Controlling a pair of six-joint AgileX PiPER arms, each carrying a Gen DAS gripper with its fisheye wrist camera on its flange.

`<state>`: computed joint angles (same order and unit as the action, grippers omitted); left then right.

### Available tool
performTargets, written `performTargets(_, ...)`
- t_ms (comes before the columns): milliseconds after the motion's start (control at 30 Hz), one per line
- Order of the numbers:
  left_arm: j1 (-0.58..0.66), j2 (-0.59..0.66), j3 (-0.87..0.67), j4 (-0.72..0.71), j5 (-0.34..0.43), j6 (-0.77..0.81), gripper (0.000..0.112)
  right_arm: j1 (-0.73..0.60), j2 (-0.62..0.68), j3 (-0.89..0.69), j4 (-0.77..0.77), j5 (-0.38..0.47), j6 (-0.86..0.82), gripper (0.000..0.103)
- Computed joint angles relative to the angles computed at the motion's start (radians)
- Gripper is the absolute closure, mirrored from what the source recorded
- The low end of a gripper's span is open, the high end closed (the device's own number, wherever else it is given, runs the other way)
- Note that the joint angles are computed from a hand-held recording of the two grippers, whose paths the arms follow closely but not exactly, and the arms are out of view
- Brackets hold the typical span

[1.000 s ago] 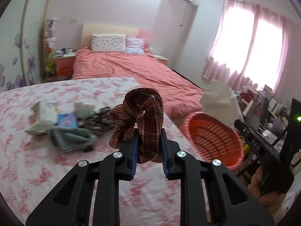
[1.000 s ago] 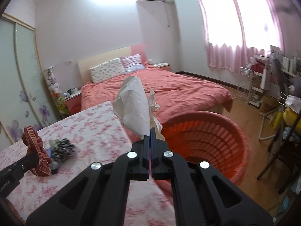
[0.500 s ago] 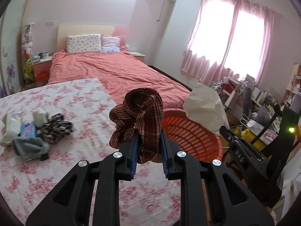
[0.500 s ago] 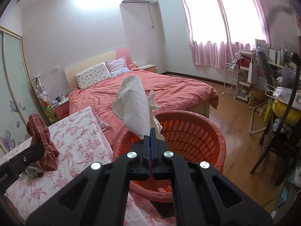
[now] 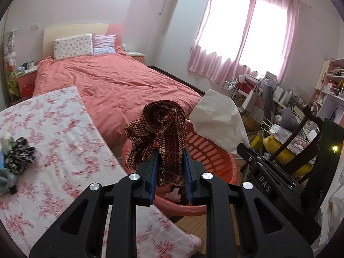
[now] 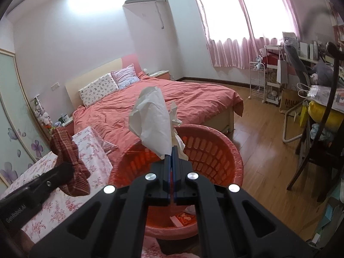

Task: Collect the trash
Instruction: 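Carry the scrunchie and tissue over the orange basket and open both tools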

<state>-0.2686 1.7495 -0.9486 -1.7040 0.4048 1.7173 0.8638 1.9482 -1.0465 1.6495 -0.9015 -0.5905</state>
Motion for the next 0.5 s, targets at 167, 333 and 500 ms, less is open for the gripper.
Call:
performTargets(167,-0.063,0.057,-0.069,0.067,-0.04,-0.081,0.091,-0.054,-0.012,0.045,-0.059,0.056,0.063,0.1)
performTargets(333,-0.101,0.09,-0.104,0.125,-0.083,-0.152,0.087,-0.115,-0.006,0.066,-0.148,0.142,0.134,0.095)
performTargets(500,-0.111,0.115,-0.124,0.201,-0.112,-0.23,0.075,-0.145,0.005,0.073,-0.182,0.178,0.163,0.081)
